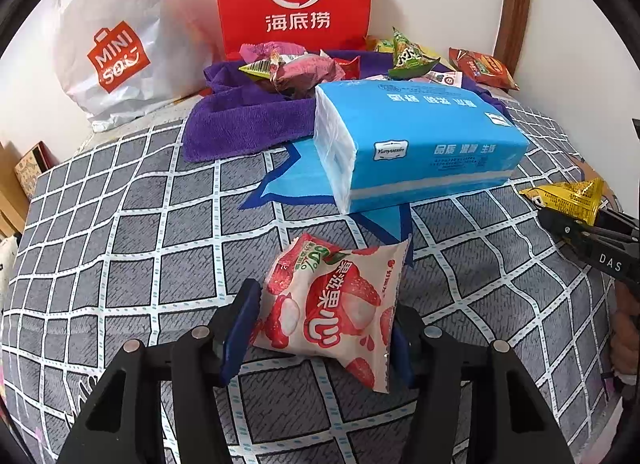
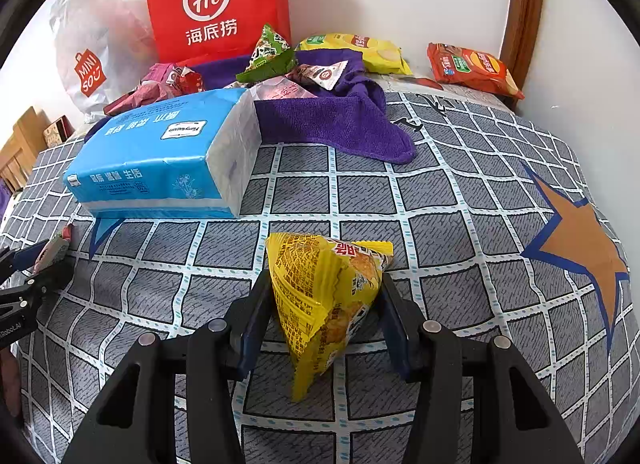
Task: Organize snacks
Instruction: 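Carry the yellow bag and strawberry bag with both grippers over the towel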
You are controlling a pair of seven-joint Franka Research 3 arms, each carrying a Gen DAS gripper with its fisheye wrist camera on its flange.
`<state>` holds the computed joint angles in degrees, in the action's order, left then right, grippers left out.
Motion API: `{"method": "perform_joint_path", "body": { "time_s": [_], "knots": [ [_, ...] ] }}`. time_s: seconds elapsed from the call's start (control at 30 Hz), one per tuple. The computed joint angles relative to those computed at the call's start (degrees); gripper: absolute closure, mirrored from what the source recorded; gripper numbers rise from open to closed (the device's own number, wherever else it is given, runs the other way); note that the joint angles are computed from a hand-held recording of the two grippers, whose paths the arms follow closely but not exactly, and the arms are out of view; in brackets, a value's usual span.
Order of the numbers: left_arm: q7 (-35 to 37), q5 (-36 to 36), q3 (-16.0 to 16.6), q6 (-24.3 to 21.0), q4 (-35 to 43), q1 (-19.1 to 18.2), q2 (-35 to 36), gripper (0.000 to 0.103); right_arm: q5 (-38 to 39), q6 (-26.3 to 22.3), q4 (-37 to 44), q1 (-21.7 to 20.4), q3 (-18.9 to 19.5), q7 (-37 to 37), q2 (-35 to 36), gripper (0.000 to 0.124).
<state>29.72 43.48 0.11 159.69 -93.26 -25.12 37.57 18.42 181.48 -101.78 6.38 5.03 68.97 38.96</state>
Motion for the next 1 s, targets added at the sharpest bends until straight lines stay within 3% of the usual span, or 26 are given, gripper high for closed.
{"method": "perform_joint_path", "body": {
  "time_s": [0.23,0.53,0.57,0.67,0.7,0.8,0.9,1.0],
  "knots": [
    [8.3,-8.8,-5.9,1.8,-3.2,5.2,-2.3,0.05,0.3,0.4,-0.5,-0.8,1.0,-0.5,-0.2,0.074],
    [12.3,-13.6,-6.4,4.5,-7.4,5.9,-6.8,0.05,-0.2,1.4,-1.3,2.9,-2.9,0.9,-0.6,0.076],
    [12.4,-13.5,-6.1,4.3,-7.5,5.7,-7.3,0.05,-0.2,1.5,-1.7,2.7,-2.5,1.0,-1.1,0.076],
    [12.3,-13.4,-5.6,4.8,-8.2,5.4,-8.3,0.05,2.1,2.4,-3.6,-4.0,5.7,-2.4,-2.9,0.076],
    [12.2,-13.5,-5.7,5.0,-8.5,5.5,-8.6,0.05,0.7,2.9,-4.3,-4.6,6.5,-1.3,-3.5,0.076],
    [13.0,-14.7,-6.6,5.9,-9.5,6.4,-9.5,0.05,0.8,4.4,-6.3,-0.5,2.7,-0.3,-6.0,0.076],
    [13.3,-15.4,-6.9,6.8,-10.4,6.6,-10.5,0.05,0.4,5.4,-8.0,-1.5,4.5,-0.5,-8.1,0.076],
    [13.9,-16.1,-7.3,6.6,-10.5,6.8,-11.2,0.05,0.6,5.1,-8.7,1.2,2.2,0.7,-9.8,0.076]
  ]
}}
